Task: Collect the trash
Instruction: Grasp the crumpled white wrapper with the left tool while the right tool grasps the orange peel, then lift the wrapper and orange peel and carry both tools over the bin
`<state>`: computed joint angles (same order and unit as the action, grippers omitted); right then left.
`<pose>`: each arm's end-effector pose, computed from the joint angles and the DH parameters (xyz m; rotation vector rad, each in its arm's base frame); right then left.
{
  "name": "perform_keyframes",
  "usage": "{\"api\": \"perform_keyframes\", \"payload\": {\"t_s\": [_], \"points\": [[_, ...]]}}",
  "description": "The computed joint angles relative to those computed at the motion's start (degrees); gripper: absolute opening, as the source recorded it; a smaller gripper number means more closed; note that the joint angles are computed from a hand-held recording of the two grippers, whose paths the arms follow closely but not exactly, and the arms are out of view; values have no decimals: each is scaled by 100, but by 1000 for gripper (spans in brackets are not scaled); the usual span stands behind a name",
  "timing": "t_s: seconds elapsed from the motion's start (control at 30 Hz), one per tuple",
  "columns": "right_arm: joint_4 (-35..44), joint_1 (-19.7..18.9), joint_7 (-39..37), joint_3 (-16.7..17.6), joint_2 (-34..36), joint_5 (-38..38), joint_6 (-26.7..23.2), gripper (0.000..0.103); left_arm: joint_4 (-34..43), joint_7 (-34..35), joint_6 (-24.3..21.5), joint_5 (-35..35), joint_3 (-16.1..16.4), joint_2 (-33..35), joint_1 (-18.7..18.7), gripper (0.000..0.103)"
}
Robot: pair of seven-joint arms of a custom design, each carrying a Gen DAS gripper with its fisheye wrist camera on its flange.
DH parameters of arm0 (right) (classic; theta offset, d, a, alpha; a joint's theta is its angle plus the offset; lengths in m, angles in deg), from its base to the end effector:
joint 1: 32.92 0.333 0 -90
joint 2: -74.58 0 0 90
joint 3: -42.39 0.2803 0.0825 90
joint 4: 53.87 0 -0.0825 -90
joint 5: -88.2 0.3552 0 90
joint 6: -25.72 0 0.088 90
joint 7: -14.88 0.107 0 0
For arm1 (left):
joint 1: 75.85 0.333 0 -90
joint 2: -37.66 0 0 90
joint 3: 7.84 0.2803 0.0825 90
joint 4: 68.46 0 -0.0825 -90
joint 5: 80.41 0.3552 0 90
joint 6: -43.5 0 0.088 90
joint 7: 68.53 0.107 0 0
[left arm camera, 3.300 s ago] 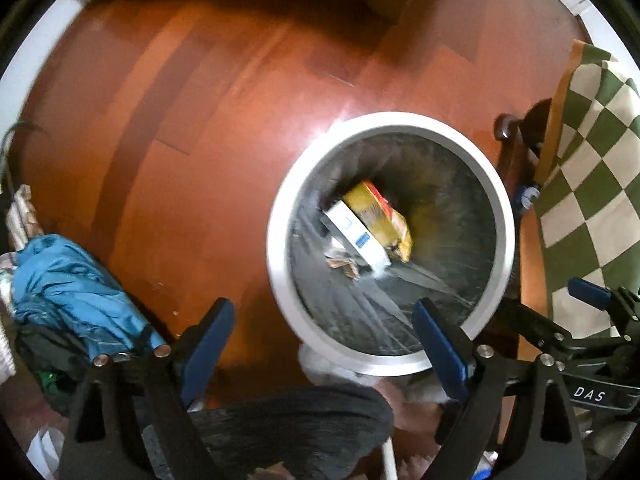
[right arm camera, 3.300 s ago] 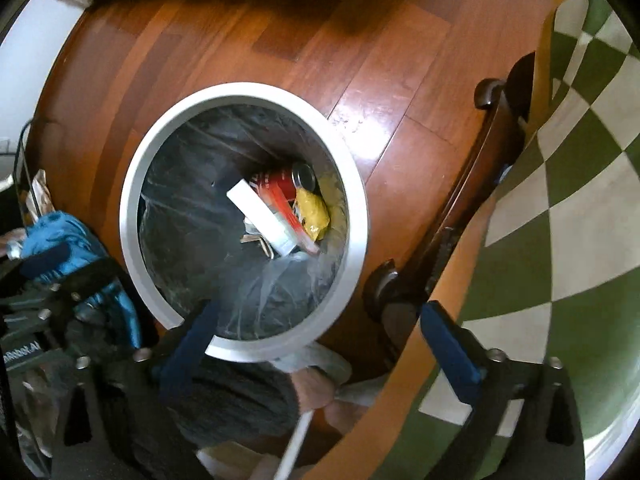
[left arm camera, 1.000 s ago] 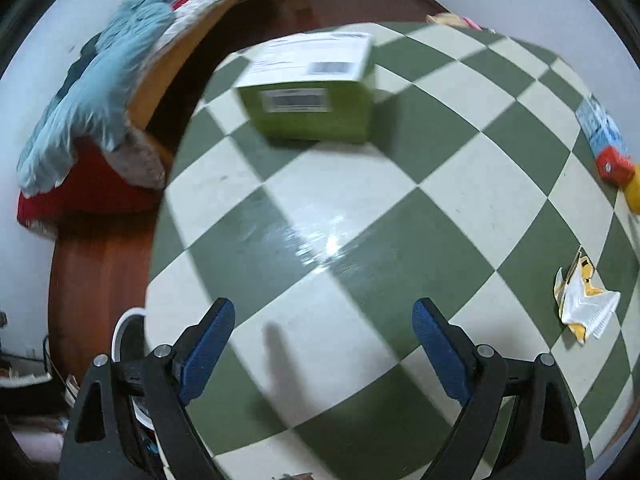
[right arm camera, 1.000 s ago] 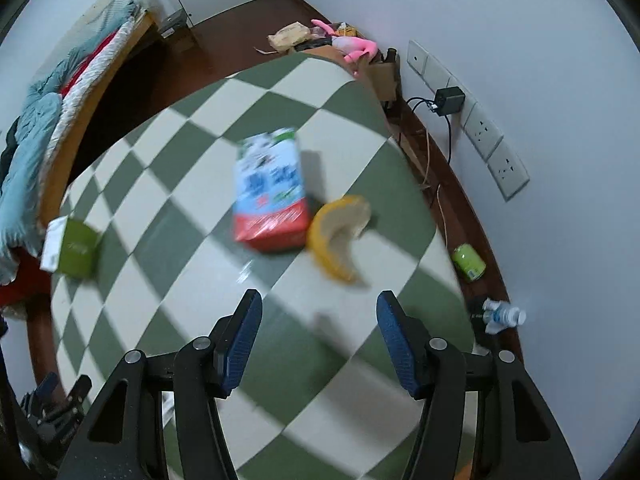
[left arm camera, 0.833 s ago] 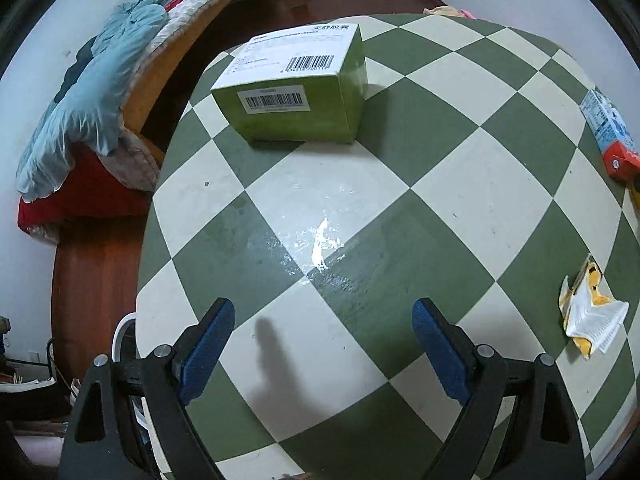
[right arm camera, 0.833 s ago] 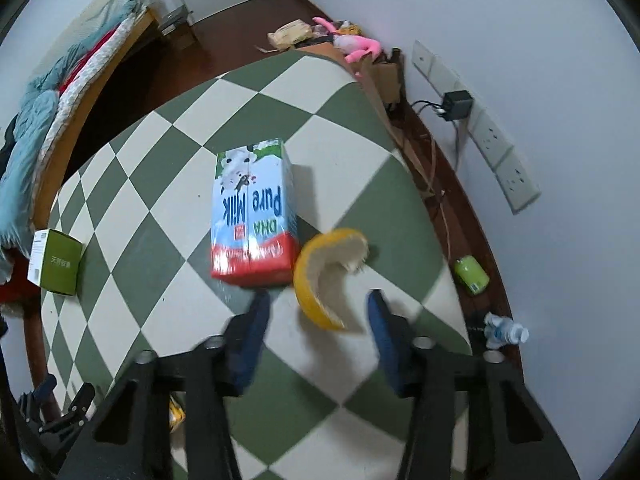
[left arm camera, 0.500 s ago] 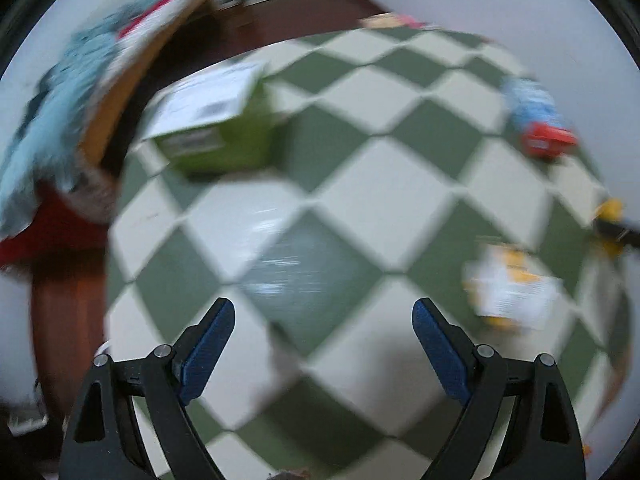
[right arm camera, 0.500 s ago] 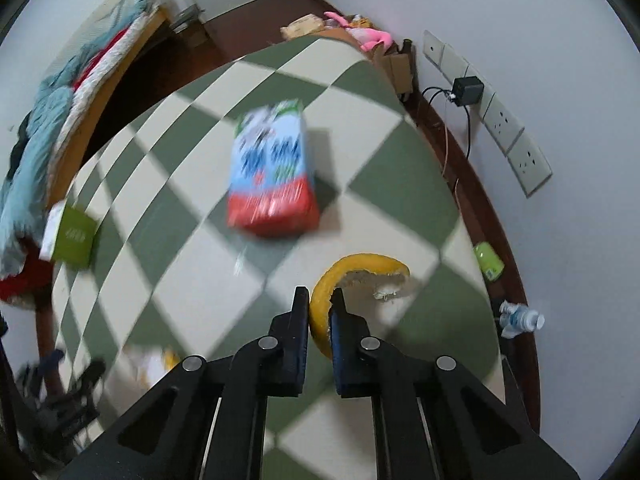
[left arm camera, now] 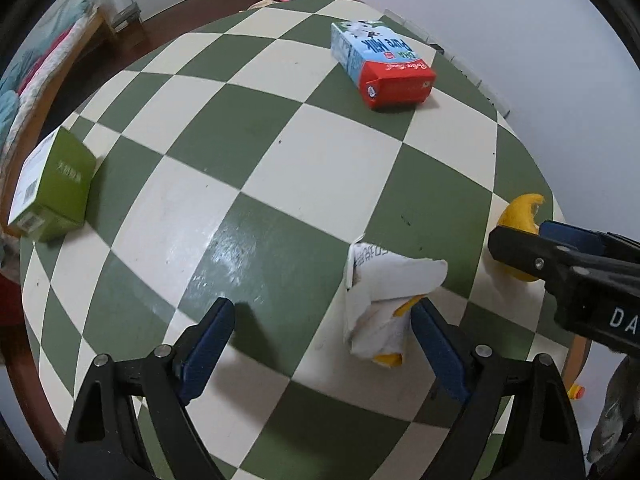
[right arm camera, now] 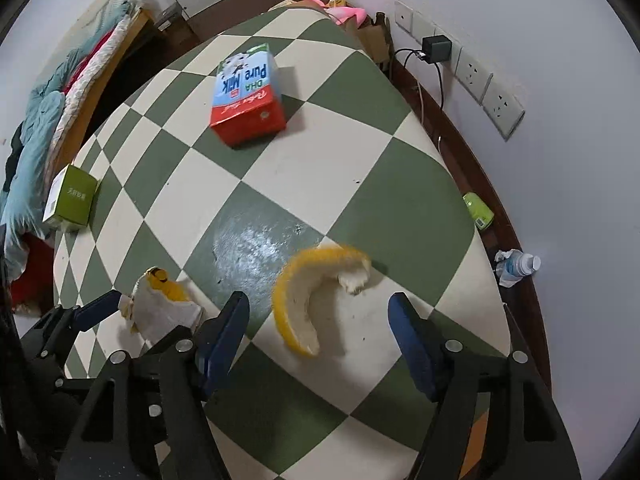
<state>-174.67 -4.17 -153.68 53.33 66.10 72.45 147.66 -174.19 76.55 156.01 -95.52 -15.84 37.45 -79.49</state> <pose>0.3950 0.3160 0.4735 -0.8749 2.7300 -0.2544 0.5321 -0.1270 0.5047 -0.7559 3.0052 -0.4312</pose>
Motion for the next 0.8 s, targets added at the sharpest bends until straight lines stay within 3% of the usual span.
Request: {"api": "perform_keyframes", "payload": {"t_s": [0.07,0.1,0.17,0.47,0.63,0.8], "points": [[-53,-21,35,-8,-23,-61,34,71,-6,35,-59,-128,11,-26,10,68],[-38,-26,-4,-13,-4,-68,0,61,-100,95,45,-159,11,-102,10,62],[68,-27,-74,-3,76,-129,-113,47,-235,185,149,-231,14,-225,13,32],[382,20,-273,23,287,-236,-488,32,-511,239,616,-187,39,-383,68,31],[382,31,-335,16,278,-205,-443,29,-565,281,539,-214,91,-545,137,31],[422,19,-443,-19,332,-43,-348,33,43,105,57,-101,133,-30,228,34]]}}
